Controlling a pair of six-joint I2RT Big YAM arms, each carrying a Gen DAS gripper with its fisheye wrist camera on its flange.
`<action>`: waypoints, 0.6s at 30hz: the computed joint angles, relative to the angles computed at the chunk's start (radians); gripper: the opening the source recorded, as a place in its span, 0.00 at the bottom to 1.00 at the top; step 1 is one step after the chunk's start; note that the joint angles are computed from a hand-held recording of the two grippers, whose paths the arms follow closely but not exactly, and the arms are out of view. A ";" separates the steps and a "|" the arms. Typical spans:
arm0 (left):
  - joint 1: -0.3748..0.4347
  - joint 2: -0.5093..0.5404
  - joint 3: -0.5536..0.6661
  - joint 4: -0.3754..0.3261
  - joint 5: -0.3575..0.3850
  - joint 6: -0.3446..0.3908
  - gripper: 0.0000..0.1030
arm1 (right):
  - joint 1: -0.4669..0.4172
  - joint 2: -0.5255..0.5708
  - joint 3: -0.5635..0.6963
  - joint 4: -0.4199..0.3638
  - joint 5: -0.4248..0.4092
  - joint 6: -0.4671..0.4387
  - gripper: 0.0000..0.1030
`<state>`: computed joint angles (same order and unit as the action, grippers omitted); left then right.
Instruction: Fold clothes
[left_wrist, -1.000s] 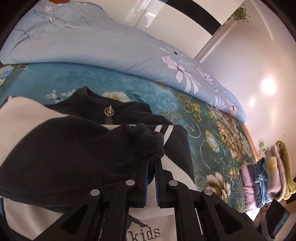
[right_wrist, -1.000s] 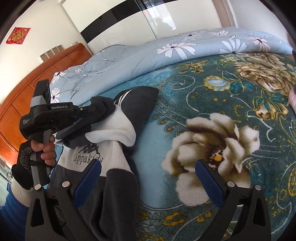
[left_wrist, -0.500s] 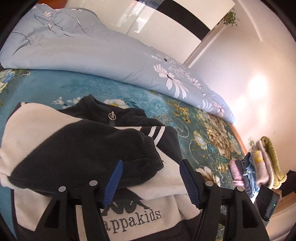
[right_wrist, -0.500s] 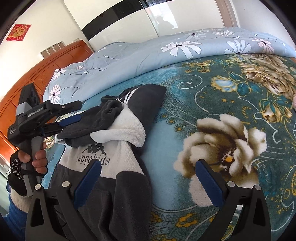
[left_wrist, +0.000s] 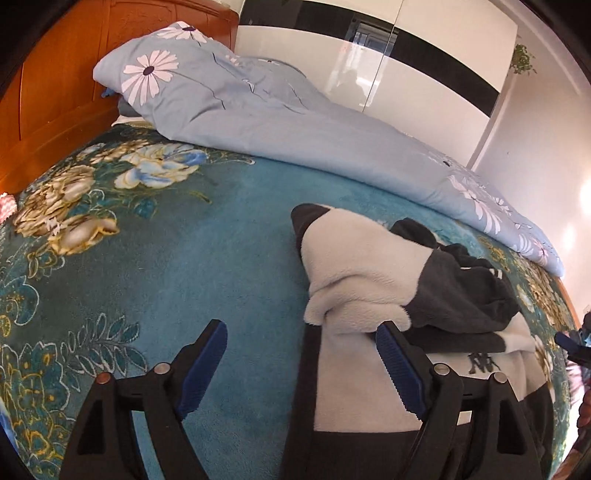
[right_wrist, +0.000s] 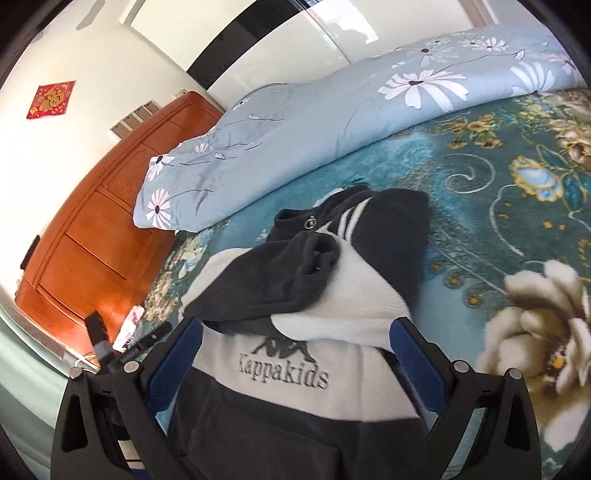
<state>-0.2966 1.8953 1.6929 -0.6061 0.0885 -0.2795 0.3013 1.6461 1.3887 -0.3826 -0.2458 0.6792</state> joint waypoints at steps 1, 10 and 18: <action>0.003 0.013 0.006 0.001 0.004 -0.008 0.83 | 0.003 0.028 0.031 0.003 -0.006 0.018 0.99; 0.014 0.067 0.041 0.007 0.059 -0.003 0.83 | 0.007 0.275 0.330 -0.191 -0.010 0.054 0.72; 0.028 0.051 0.011 -0.007 0.161 0.014 0.83 | -0.004 0.316 0.349 -0.178 -0.013 0.101 0.45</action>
